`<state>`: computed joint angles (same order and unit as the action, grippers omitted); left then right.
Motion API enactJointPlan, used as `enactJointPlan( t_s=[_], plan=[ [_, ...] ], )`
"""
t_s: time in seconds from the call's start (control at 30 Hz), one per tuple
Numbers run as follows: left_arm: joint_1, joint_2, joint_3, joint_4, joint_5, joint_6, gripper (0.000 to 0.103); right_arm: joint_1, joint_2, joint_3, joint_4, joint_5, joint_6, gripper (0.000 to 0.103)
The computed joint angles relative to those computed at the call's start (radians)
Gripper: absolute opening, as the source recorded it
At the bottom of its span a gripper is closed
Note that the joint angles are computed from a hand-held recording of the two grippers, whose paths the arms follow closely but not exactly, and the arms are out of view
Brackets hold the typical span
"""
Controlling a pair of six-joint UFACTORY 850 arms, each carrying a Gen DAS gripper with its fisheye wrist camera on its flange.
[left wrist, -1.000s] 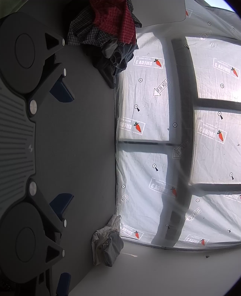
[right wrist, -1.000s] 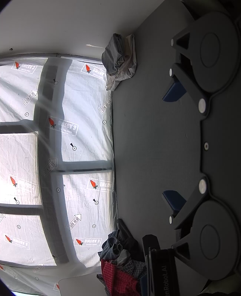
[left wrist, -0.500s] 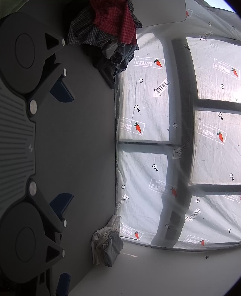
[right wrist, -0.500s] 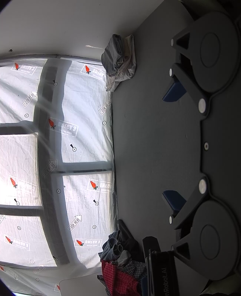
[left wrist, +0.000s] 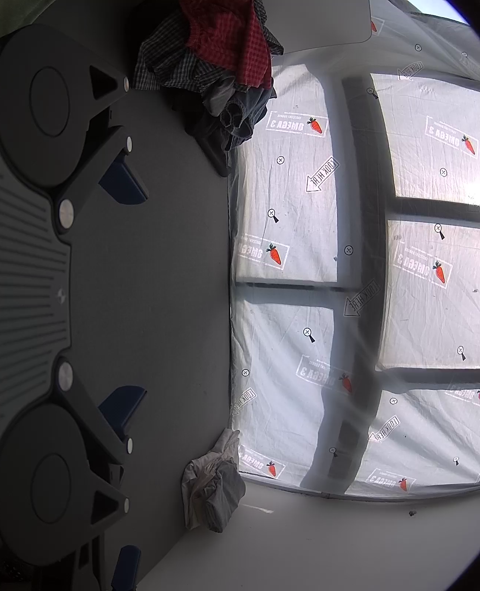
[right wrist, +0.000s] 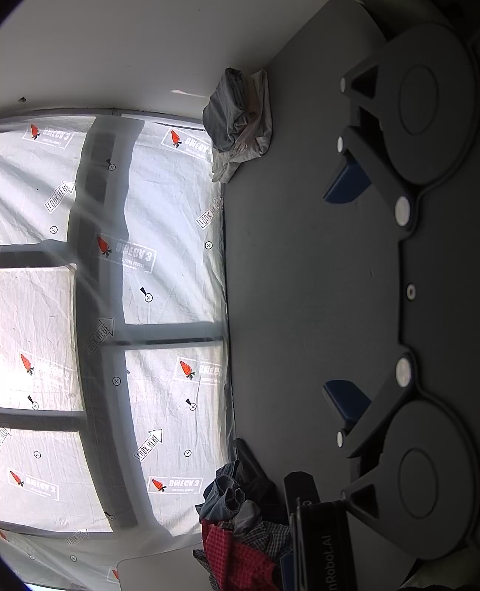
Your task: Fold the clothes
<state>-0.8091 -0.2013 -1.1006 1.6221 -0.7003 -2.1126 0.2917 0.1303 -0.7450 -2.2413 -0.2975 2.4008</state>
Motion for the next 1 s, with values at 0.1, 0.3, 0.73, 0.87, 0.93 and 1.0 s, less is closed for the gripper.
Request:
enactJointPlan(
  t_s=[0.1,0.3,0.73,0.87,0.93,1.0],
  plan=[
    [0.003,0.0,-0.001,-0.006,0.005,0.011,0.103,0.001,-0.001,-0.001,0.011,0.002,-0.008,0.103],
    [0.015,-0.005,-0.002,-0.02,0.03,0.014,0.103,-0.005,-0.012,-0.005,0.028,0.005,-0.009,0.103],
    [0.092,-0.165,-0.165,-0.106,0.139,0.003,0.103,-0.108,-0.19,-0.137,-0.056,0.013,0.08,0.103],
    [0.115,-0.274,-0.316,-0.301,0.059,0.262,0.103,-0.153,-0.316,-0.274,-0.101,0.04,0.114,0.103],
    [0.146,-0.32,-0.398,-0.411,0.052,0.348,0.103,-0.171,-0.381,-0.362,-0.055,0.079,0.053,0.103],
    [0.172,-0.35,-0.456,-0.483,0.05,0.368,0.103,-0.189,-0.444,-0.452,-0.004,0.125,-0.006,0.103]
  ],
)
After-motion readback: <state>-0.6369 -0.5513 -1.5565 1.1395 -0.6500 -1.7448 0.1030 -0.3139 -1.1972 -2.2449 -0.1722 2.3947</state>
